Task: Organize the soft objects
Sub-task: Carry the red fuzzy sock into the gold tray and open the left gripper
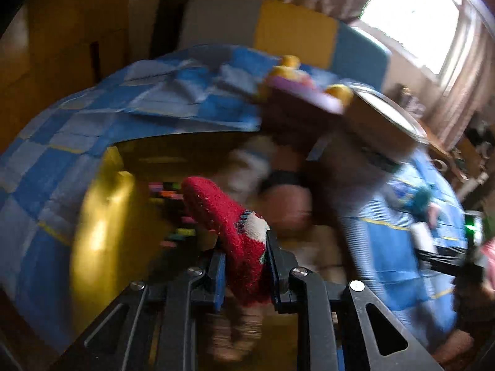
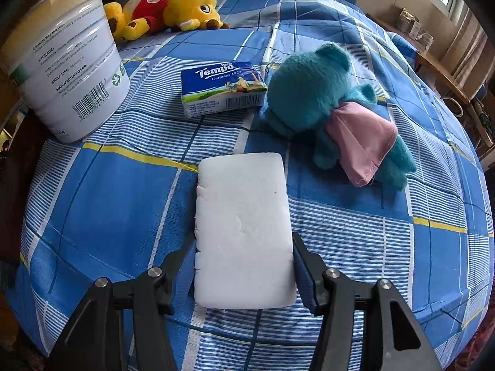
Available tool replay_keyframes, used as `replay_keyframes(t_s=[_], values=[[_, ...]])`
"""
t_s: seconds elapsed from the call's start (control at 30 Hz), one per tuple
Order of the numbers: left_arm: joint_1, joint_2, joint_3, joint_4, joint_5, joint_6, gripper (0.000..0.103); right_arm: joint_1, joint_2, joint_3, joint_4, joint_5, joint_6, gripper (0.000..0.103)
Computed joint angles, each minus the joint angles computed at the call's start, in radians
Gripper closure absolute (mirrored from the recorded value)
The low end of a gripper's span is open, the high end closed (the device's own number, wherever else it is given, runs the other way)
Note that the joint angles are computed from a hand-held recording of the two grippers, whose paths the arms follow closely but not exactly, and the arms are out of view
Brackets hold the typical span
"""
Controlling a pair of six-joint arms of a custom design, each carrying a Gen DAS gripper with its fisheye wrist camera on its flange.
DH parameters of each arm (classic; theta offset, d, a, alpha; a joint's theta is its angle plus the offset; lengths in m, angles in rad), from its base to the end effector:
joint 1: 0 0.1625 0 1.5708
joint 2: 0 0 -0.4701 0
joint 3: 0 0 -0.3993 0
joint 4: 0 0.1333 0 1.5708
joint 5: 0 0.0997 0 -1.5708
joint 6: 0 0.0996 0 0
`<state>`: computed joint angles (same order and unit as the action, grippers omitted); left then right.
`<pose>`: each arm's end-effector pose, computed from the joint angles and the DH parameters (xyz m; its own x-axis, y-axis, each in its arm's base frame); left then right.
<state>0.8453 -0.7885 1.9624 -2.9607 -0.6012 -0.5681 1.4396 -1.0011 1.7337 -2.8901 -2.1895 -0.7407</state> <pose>-0.2337 -0.5882 0.0940 -0.8043 -0.1883 -0.5637 0.2555 0.7468 -0.6140 -0.0139 -0.6824 0.2789 -0.6385 -0.2436 0.7300 -0.4362 0.8960 -0.0826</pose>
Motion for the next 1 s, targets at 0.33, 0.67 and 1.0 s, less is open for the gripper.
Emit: replay_keyframes(t_s=[0.33, 0.67, 1.0], values=[[0.134, -0.044, -0.053, 0.190, 0.051, -0.053, 0.079, 0.001, -0.002, 0.001, -0.005, -0.003, -0.005, 0.046], [0.135, -0.031, -0.054, 0.223, 0.102, -0.110, 0.044, -0.001, -0.005, 0.001, -0.003, 0.000, -0.006, 0.046], [-0.011, -0.014, 0.066, -0.027, 0.138, -0.106, 0.040, -0.002, -0.006, 0.003, -0.006, 0.000, -0.011, 0.046]])
